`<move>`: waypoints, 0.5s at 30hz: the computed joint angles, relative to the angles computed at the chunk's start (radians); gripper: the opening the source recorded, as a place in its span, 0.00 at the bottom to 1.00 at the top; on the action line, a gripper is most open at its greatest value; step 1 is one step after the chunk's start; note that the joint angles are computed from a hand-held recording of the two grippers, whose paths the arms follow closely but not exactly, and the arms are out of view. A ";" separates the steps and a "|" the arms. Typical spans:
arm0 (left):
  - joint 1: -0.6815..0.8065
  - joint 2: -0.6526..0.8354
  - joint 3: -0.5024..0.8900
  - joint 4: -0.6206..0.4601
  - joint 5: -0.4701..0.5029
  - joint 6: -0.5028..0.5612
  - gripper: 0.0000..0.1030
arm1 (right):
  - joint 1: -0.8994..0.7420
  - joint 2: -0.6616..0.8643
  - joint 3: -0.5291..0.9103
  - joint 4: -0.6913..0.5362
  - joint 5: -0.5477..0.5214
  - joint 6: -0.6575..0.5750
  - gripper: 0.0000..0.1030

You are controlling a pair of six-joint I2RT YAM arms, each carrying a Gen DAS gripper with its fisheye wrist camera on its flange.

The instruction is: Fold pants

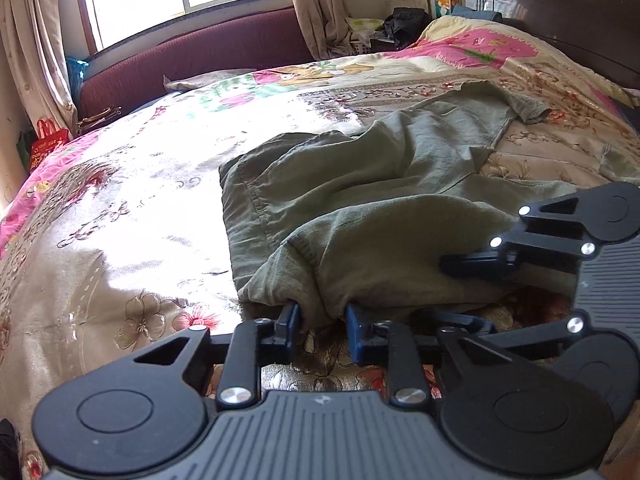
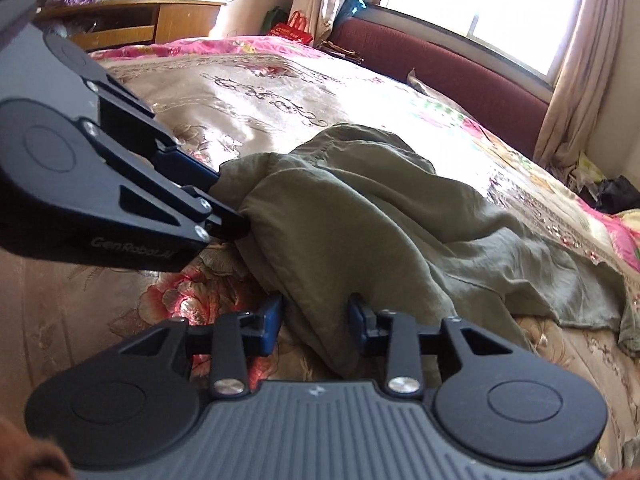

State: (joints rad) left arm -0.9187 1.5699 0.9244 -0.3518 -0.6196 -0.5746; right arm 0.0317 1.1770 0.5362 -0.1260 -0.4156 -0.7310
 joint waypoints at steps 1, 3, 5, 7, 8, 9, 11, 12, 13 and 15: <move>0.000 -0.003 -0.001 -0.006 0.003 -0.003 0.34 | 0.018 0.012 0.002 0.009 0.015 0.001 0.33; 0.003 -0.016 -0.006 -0.017 0.013 -0.014 0.24 | 0.042 0.026 0.007 0.009 0.044 0.002 0.23; 0.007 -0.043 -0.023 -0.026 0.018 -0.030 0.23 | 0.062 0.021 0.029 -0.044 0.069 0.019 0.06; 0.004 -0.083 -0.044 -0.043 0.017 -0.052 0.23 | 0.041 -0.003 0.060 -0.138 0.029 0.046 0.05; -0.001 -0.106 -0.054 -0.055 0.012 -0.064 0.23 | 0.020 -0.023 0.086 -0.216 -0.019 0.053 0.05; -0.013 -0.134 -0.066 -0.076 0.003 -0.078 0.23 | -0.004 -0.047 0.109 -0.293 -0.070 0.049 0.05; -0.047 -0.194 -0.087 -0.127 -0.017 -0.115 0.23 | -0.052 -0.110 0.140 -0.437 -0.168 0.019 0.05; -0.078 -0.242 -0.104 -0.167 -0.029 -0.151 0.23 | -0.079 -0.156 0.157 -0.528 -0.217 -0.008 0.05; -0.108 -0.282 -0.117 -0.208 -0.039 -0.190 0.23 | -0.107 -0.188 0.172 -0.612 -0.260 -0.045 0.05; -0.186 -0.344 -0.134 -0.306 -0.067 -0.283 0.23 | -0.180 -0.237 0.203 -0.808 -0.344 -0.147 0.05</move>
State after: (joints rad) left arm -1.1043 1.2264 0.7904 -0.6580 -0.6867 -0.8580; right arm -0.1488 0.9396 0.7393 -0.9344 -0.7598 -0.8778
